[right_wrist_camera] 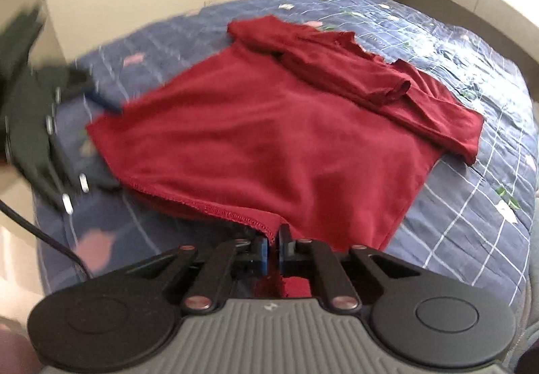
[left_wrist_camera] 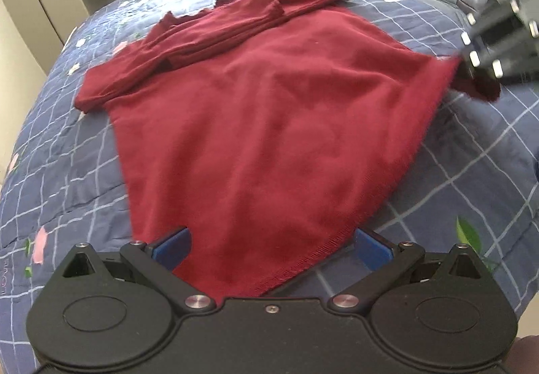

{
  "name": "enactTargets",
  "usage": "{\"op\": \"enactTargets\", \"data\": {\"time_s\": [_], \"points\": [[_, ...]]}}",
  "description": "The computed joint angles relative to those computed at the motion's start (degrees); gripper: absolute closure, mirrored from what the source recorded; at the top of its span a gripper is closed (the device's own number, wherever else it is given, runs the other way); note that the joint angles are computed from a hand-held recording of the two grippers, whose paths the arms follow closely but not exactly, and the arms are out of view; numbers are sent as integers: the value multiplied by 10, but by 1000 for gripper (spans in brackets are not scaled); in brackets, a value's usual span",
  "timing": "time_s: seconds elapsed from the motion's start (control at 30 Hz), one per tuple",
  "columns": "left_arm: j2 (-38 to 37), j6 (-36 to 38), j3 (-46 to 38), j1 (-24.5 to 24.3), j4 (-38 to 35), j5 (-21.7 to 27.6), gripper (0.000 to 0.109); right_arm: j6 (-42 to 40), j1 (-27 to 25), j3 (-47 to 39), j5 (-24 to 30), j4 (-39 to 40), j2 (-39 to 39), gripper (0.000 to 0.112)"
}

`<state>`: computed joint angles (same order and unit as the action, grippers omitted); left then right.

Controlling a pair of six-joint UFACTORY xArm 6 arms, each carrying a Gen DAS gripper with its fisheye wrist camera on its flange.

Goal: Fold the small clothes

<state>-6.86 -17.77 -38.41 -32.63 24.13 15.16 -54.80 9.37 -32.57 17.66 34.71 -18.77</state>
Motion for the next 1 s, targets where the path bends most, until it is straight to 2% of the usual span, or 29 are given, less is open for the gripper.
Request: {"op": "enactTargets", "data": {"time_s": [0.13,0.2,0.27,0.37,0.43,0.53,0.6,0.63,0.73,1.0], "points": [[22,-45,-11,-10,32,-8,6,23,-25,-53,64,12,16,106],[33,-99,-22,-12,86,-3,6,14,-38,-71,89,29,20,106],[39,-139,-28,-8,117,-3,7,8,-44,-74,96,32,15,106],[41,-183,-36,1,154,5,15,9,-49,-67,96,25,5,106],[40,-232,-45,6,212,28,25,12,-50,-56,96,20,-6,106],[37,-264,-53,13,276,59,50,15,-47,-38,90,15,-20,106],[32,-249,-52,16,285,68,93,17,-40,-22,81,3,-32,106],[30,-227,-53,16,273,76,100,19,-34,-13,76,-7,-38,106],[11,-159,-40,24,215,60,104,51,-21,11,67,-67,-56,107],[-55,-97,1,21,189,37,105,128,-7,64,74,-165,-130,108]]}}
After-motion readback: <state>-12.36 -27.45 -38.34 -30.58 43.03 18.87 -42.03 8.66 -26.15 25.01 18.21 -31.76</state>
